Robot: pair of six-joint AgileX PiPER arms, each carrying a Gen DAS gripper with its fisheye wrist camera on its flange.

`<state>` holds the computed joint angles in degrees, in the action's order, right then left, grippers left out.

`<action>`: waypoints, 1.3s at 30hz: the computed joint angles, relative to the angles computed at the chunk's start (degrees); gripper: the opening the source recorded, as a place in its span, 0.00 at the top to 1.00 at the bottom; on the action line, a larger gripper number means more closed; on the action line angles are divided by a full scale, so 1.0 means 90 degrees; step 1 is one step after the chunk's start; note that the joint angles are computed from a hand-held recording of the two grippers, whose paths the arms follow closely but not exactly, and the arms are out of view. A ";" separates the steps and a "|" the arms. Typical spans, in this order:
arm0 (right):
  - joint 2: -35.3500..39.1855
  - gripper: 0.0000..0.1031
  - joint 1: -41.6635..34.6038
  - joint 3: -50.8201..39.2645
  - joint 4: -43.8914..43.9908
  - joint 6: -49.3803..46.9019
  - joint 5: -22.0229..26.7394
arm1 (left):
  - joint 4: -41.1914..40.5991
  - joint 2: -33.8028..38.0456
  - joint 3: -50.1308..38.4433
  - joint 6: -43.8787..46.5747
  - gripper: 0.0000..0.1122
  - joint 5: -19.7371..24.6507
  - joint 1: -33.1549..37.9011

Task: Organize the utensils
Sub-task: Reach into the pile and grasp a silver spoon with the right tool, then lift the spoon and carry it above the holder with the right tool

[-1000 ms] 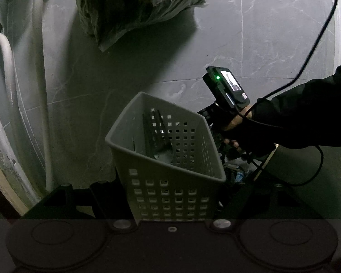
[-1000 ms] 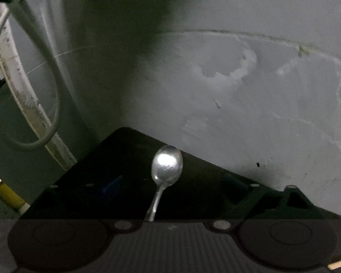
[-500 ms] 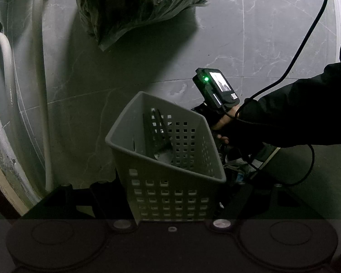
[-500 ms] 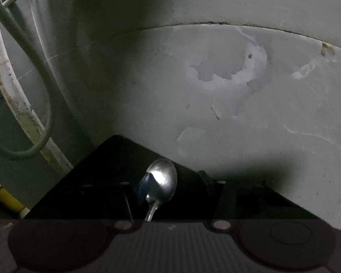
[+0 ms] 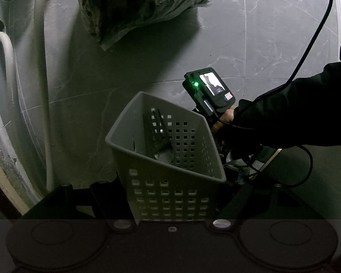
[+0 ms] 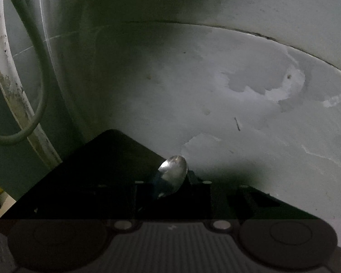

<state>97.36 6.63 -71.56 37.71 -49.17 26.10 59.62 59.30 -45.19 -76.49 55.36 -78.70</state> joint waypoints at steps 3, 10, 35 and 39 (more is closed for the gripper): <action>-0.0088 0.80 0.0003 0.0015 -0.0189 0.0151 -0.0014 | 0.0021 -0.0002 0.0005 -0.0052 0.32 0.0053 -0.0044; -0.0171 0.93 0.0131 0.0157 -0.0271 0.0559 -0.0272 | 0.0055 0.0016 0.0002 -0.0127 0.32 0.0124 -0.0113; -0.3171 0.99 -0.1047 0.1956 0.2106 -0.0395 -0.0395 | 0.0286 -0.0107 0.0218 -0.0214 0.32 -0.0006 -0.0121; -0.3947 0.99 -0.1239 0.2222 0.1742 0.0004 -0.0246 | 0.0322 -0.0181 0.0290 -0.0199 0.32 -0.0060 -0.0121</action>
